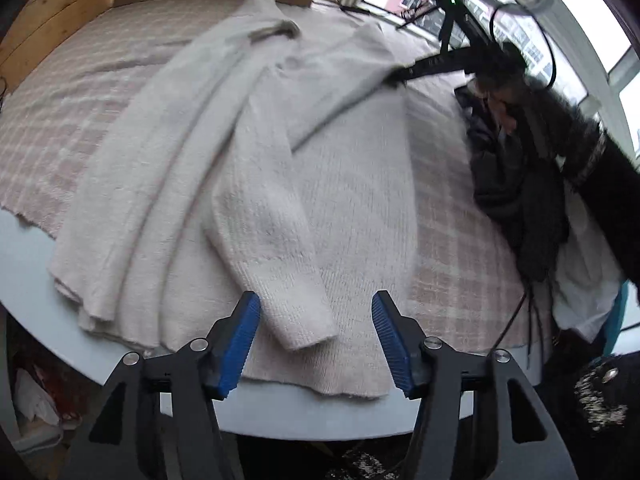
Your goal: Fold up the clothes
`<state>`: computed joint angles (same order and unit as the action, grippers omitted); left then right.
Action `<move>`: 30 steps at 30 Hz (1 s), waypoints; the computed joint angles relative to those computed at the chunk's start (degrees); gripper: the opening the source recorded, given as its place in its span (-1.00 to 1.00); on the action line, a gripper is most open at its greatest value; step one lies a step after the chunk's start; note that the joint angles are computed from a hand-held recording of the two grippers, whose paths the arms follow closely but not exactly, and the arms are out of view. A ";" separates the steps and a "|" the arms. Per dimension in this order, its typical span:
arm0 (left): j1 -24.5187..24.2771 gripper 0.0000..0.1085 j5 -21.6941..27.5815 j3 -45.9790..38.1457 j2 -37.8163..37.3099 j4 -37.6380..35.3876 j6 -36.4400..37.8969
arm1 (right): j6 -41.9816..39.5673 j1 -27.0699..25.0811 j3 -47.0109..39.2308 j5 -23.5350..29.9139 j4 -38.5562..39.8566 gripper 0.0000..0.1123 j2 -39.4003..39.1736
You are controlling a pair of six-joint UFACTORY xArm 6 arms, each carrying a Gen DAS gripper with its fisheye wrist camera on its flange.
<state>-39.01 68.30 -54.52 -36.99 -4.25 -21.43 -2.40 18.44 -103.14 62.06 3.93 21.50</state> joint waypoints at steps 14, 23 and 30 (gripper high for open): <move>20.74 -0.75 -0.55 5.88 -14.81 -0.31 -8.23 | -1.92 -1.40 -0.37 0.28 3.67 -0.78 0.58; 4.16 -0.29 -1.52 2.24 -1.99 13.43 8.61 | -1.28 -1.73 -1.86 1.99 3.79 -0.76 1.21; 7.05 -0.80 -5.20 3.01 -0.85 12.12 10.13 | -1.23 1.05 5.17 -6.56 -5.94 -0.54 -3.55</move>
